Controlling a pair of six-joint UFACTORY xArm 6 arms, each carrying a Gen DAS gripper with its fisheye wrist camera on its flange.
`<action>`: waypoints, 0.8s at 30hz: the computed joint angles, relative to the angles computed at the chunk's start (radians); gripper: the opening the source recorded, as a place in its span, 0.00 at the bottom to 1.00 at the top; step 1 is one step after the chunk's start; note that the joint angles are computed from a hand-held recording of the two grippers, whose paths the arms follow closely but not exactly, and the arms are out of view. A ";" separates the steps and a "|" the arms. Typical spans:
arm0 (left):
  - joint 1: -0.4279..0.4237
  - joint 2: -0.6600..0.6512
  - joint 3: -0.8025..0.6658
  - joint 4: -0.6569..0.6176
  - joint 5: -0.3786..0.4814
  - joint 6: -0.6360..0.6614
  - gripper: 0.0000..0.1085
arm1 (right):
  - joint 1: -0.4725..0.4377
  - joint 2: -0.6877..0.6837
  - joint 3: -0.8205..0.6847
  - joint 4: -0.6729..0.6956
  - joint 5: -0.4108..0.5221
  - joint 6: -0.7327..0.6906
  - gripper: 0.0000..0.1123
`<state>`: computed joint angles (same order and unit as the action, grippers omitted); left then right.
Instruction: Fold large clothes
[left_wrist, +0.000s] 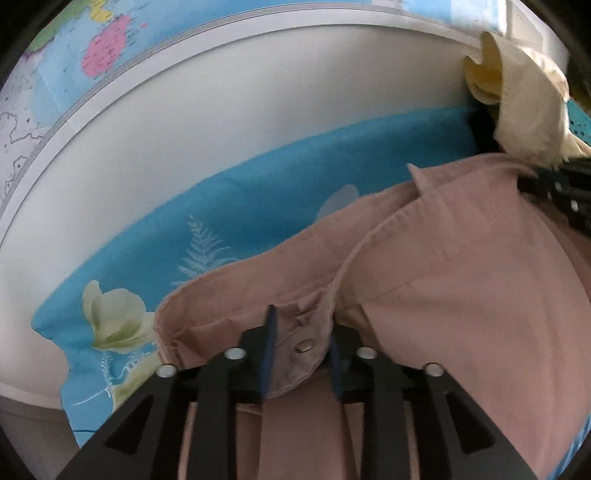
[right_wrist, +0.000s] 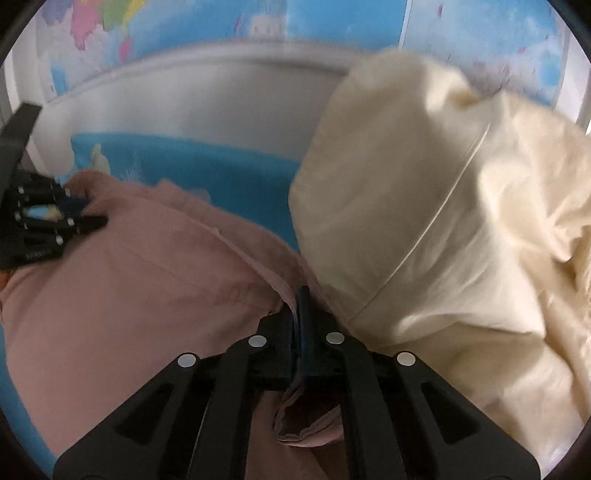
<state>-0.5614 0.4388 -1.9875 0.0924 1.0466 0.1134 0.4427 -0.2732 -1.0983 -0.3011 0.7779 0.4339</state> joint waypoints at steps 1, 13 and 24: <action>0.005 0.002 -0.005 -0.007 0.005 -0.009 0.36 | 0.006 -0.014 0.004 -0.002 0.012 -0.004 0.07; 0.096 -0.232 0.275 -0.164 -0.161 -0.031 0.57 | -0.058 -0.732 0.503 0.285 0.003 0.072 0.77; 0.298 -0.693 0.828 -0.689 -0.157 0.257 0.83 | -0.093 -0.802 0.724 0.589 -0.187 0.013 0.88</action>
<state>-0.2637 -0.2541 -1.1599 -0.5967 0.8895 0.3706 0.3499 -1.0751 -0.3743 0.2877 0.5908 0.4473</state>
